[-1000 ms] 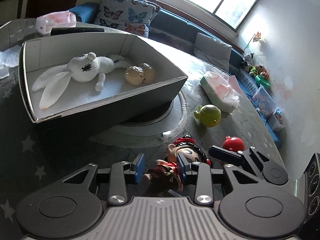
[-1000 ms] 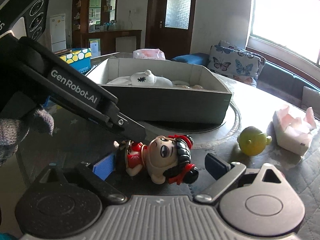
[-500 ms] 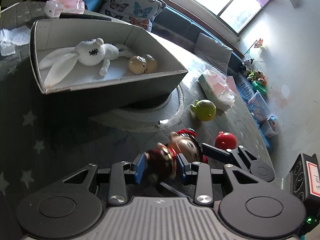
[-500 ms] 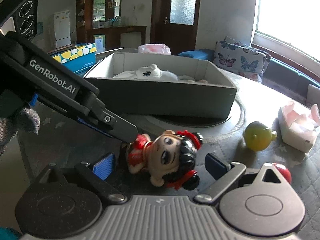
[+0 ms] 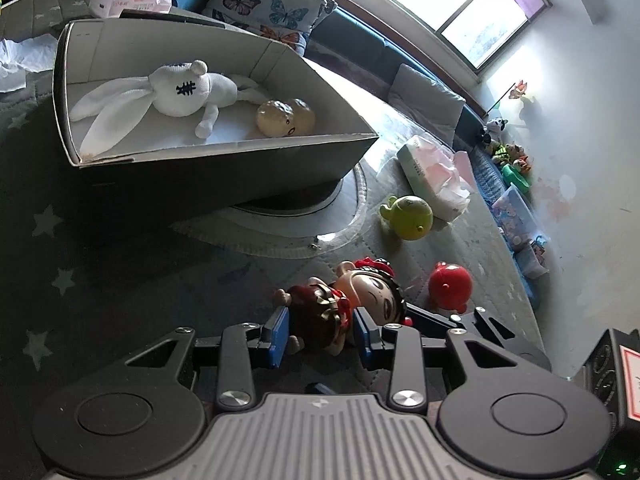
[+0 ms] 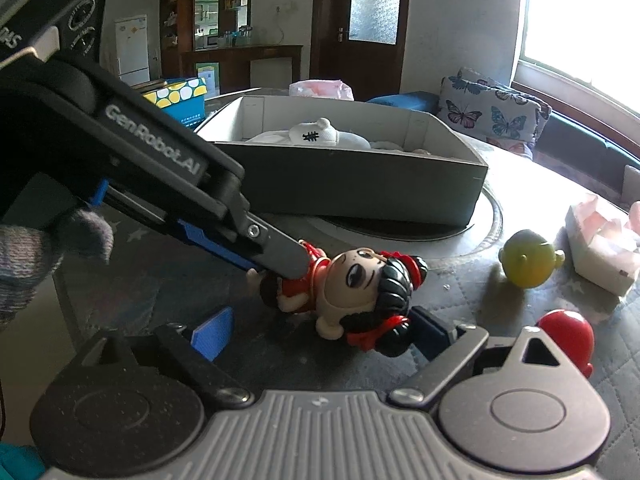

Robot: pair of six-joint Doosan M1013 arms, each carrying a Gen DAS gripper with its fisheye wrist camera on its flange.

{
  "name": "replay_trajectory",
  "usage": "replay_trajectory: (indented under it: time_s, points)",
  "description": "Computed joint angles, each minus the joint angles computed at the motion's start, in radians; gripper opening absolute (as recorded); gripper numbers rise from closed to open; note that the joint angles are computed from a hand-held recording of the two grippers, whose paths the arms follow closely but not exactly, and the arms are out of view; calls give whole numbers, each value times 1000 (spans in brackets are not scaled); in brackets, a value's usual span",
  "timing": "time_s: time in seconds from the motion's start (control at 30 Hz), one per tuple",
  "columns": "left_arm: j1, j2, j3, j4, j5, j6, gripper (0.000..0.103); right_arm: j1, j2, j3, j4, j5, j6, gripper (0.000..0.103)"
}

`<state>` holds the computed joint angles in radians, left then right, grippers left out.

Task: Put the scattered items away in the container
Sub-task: 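Lift the held doll figure with the left gripper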

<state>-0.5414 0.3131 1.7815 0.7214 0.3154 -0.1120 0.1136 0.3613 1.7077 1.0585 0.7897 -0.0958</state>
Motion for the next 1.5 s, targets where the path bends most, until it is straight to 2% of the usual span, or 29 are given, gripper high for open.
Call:
replay_trajectory:
  time_s: [0.5, 0.87, 1.2, 1.5]
  points:
    - [10, 15, -17, -20, 3, 53, 38, -15, 24, -43, -7, 13, 113, 66]
    - [14, 17, -14, -17, -10, 61, 39, -14, 38, -63, -19, 28, 174, 54]
    - [9, 16, -16, -8, -5, 73, 36, -10, 36, -62, -20, 15, 182, 51]
    - [4, 8, -12, 83, -10, -8, 36, -11, 29, -56, 9, 4, 152, 51]
